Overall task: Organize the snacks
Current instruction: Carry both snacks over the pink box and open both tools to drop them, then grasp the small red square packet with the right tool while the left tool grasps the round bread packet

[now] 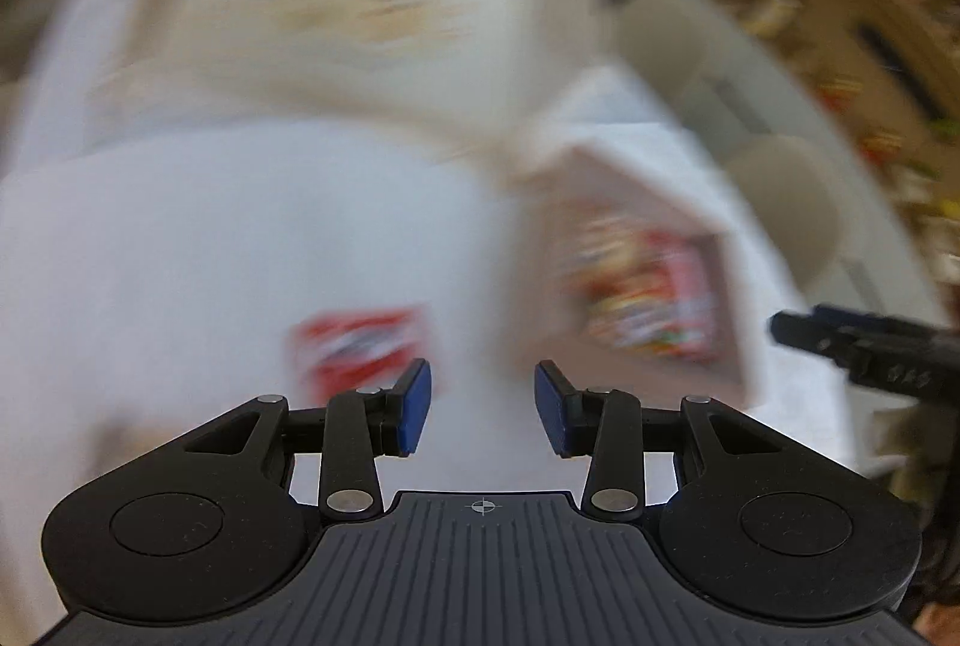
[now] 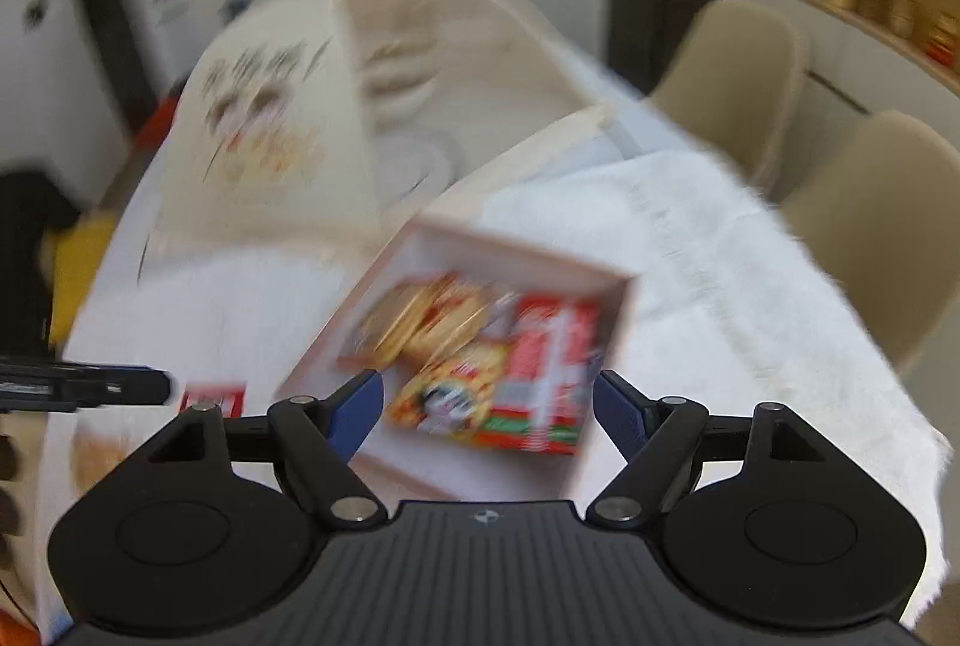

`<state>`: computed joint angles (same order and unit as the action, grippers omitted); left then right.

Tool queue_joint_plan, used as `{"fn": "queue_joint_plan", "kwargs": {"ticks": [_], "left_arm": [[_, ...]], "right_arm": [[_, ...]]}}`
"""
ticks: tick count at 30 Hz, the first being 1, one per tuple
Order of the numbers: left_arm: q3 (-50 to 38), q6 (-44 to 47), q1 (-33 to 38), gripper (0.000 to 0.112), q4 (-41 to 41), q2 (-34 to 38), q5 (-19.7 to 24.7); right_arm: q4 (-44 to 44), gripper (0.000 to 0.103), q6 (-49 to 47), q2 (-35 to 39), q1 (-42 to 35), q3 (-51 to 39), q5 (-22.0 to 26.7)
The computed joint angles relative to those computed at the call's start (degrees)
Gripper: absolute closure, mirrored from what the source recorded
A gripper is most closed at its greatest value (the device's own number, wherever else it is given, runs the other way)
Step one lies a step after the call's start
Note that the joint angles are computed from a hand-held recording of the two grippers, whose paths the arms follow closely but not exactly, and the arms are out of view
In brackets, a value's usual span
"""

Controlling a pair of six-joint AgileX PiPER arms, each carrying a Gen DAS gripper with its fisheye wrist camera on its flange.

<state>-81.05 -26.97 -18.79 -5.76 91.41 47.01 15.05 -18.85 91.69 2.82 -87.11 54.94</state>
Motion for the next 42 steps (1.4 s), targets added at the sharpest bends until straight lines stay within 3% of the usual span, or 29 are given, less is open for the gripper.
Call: {"fn": "queue_joint_plan", "kwargs": {"ticks": [3,8,15,16,19,22,24,25,29,34,39,42], "left_arm": [[9.95,-9.97,0.81,0.069,6.0,-6.86,1.83],[22.12,-12.34,2.81,0.069,5.21,-15.88,4.26],[29.07,-16.23,2.26,0.069,8.13,-23.37,7.26],[29.73,-15.99,1.92,0.069,8.16,-24.09,7.62],[30.0,-13.89,1.35,0.069,6.24,-24.05,8.19],[30.42,-11.6,1.33,0.069,3.78,-23.0,7.8],[30.29,-11.09,0.65,0.069,3.69,-22.59,7.74],[30.19,-10.1,0.92,0.069,3.11,-22.39,7.55],[29.16,-4.02,3.54,0.069,-2.18,-21.1,5.82],[21.68,6.33,8.61,0.069,-3.51,-17.63,3.88],[10.34,18.17,14.64,0.07,-4.32,-5.36,-0.35],[5.53,22.95,17.02,0.07,-6.01,1.95,1.83]], "right_arm": [[2.56,0.025,-0.3,3.88,6.74,-0.7,0.5],[5.38,0.025,2.65,13.98,17.06,-7.22,2.42],[-12.19,0.025,25.27,30.74,29.66,-21.73,2.29],[-14.02,0.021,27.29,31.88,30.64,-22.65,2.35],[-14.95,0.02,26.52,31.01,31.7,-21.9,2.94],[-12.22,0.028,20.18,26.86,31.7,-16.88,3.06],[-12.65,0.044,17.47,21.53,31.67,-10.27,1.2],[-12.02,0.047,15.41,19.04,31.35,-7.46,1.0],[-6.6,0.049,9.17,11.16,27.9,1.26,2.95],[-5.55,0.049,7.32,1.86,24.73,11.66,3.42],[-5.38,0.035,7.25,-4.33,22.69,18.88,1.28],[-5.27,0.032,5.82,-8.37,20.98,22.35,0.24]]}}
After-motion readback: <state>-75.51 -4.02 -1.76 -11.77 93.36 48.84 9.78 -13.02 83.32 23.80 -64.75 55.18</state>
